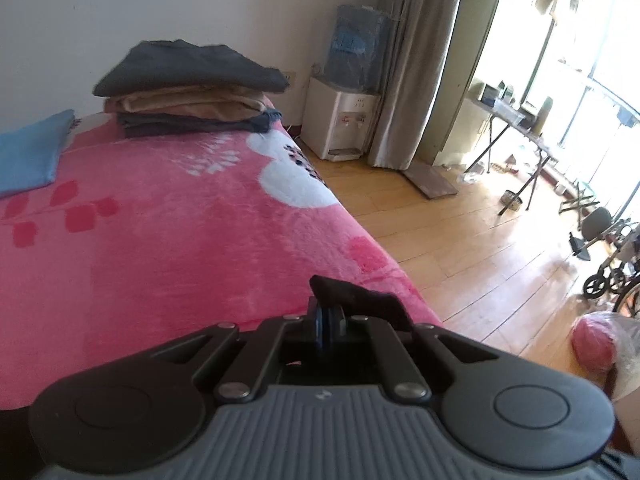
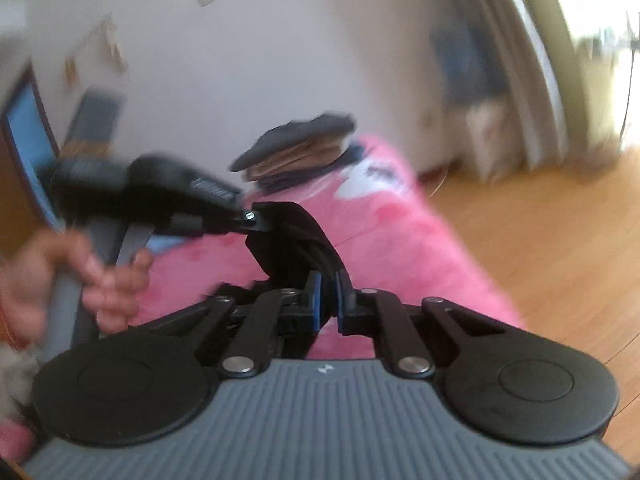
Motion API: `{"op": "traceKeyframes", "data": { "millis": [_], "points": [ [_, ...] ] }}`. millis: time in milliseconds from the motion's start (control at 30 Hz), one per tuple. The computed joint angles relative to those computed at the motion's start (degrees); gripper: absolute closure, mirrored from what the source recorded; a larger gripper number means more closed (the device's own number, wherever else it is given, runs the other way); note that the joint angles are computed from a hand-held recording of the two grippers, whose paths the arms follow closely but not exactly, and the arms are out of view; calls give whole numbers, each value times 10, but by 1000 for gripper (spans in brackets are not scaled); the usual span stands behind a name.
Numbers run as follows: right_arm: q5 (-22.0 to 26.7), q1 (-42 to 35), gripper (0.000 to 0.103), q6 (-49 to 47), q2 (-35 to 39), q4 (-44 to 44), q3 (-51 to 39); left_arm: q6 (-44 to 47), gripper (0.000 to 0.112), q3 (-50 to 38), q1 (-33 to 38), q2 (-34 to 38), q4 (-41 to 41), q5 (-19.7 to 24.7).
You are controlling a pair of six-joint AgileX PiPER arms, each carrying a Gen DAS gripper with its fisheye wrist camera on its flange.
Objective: Fold clothes
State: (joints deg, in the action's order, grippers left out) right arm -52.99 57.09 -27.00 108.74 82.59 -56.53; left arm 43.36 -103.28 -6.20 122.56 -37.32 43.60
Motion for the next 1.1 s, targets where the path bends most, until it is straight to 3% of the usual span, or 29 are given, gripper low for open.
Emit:
{"op": "traceKeyframes", "data": {
  "millis": [67,100,167,200,333,400,567,700,767,833,900,1100],
  "points": [
    [-23,14,95,-92,22,88,-38,-43,93,-4,-29,17,56,-31],
    [-13,11,95,-103,22,111,-39,-70,80,-7,-43,25,90,-45],
    [8,4,94,-120,22,153,-39,-124,73,-17,-59,38,145,-56],
    [20,1,93,-109,16,160,-28,-132,73,-18,-60,39,145,-58],
    [20,4,83,25,-23,85,51,-127,51,-22,-48,29,109,-62],
    [44,-24,77,66,-46,37,81,-135,51,-42,-39,30,100,-49],
    [195,-152,71,202,-73,-160,113,-169,51,-90,-16,38,85,-12],
    [262,-191,68,217,-39,-214,77,-137,51,-61,4,19,68,-13],
    [253,-182,71,182,-25,-195,64,-110,51,-34,11,4,70,-19],
    [246,-179,91,148,-14,-183,51,-80,51,-1,18,-13,72,-29],
    [239,-180,101,165,-24,-197,63,-51,51,30,28,-28,65,-37],
    [208,-130,102,196,-97,-104,139,-1,51,90,52,-56,49,-68]
  ]
}}
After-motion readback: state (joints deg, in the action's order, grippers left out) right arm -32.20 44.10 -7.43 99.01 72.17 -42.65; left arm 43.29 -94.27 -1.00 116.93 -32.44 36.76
